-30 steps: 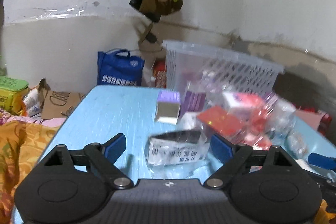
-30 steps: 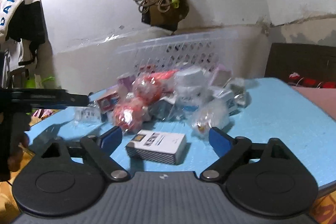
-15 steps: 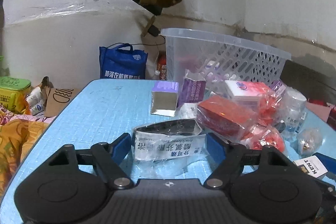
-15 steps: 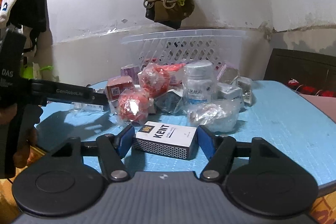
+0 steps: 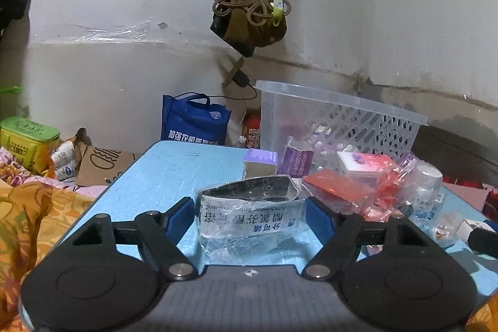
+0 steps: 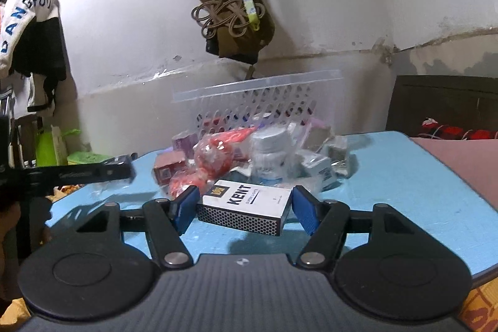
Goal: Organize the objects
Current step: 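Grasp the clear printed bag with the left gripper while the right gripper grasps the white KENT box, then carry both held items over the clear basket and open both grippers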
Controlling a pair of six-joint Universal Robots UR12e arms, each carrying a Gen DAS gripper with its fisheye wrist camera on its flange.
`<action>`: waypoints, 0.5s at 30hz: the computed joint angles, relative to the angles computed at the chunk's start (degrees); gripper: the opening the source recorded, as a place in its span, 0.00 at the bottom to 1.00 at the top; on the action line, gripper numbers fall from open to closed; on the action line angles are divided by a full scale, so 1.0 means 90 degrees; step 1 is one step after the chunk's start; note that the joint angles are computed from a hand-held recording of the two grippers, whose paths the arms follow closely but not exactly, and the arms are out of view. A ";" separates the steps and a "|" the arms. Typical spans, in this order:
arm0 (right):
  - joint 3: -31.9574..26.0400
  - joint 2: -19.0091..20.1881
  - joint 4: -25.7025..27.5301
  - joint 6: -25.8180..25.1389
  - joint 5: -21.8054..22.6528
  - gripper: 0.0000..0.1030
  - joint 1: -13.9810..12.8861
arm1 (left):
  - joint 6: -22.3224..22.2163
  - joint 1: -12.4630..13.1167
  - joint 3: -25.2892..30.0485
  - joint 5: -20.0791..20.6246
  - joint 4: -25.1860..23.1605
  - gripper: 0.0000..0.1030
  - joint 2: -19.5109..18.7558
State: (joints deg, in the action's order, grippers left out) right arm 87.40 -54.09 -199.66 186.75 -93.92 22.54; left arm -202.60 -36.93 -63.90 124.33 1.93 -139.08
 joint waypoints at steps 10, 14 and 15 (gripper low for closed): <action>0.0031 -0.0048 0.0057 -0.0092 -0.0310 0.66 -0.0026 | 0.0217 -0.0054 -0.0139 -0.0121 0.0248 0.78 0.0060; 0.0031 -0.0054 0.0028 -0.0098 -0.0312 0.66 -0.0053 | 0.0339 -0.0065 -0.0150 -0.0200 0.0290 0.78 0.0044; 0.0033 -0.0057 0.0024 -0.0091 -0.0303 0.66 -0.0056 | 0.0328 -0.0062 -0.0177 -0.0239 0.0291 0.78 0.0053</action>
State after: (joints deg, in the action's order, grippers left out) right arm 87.69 -54.60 -199.45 185.93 -96.65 22.03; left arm -199.65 -37.49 -65.49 122.18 4.56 -138.60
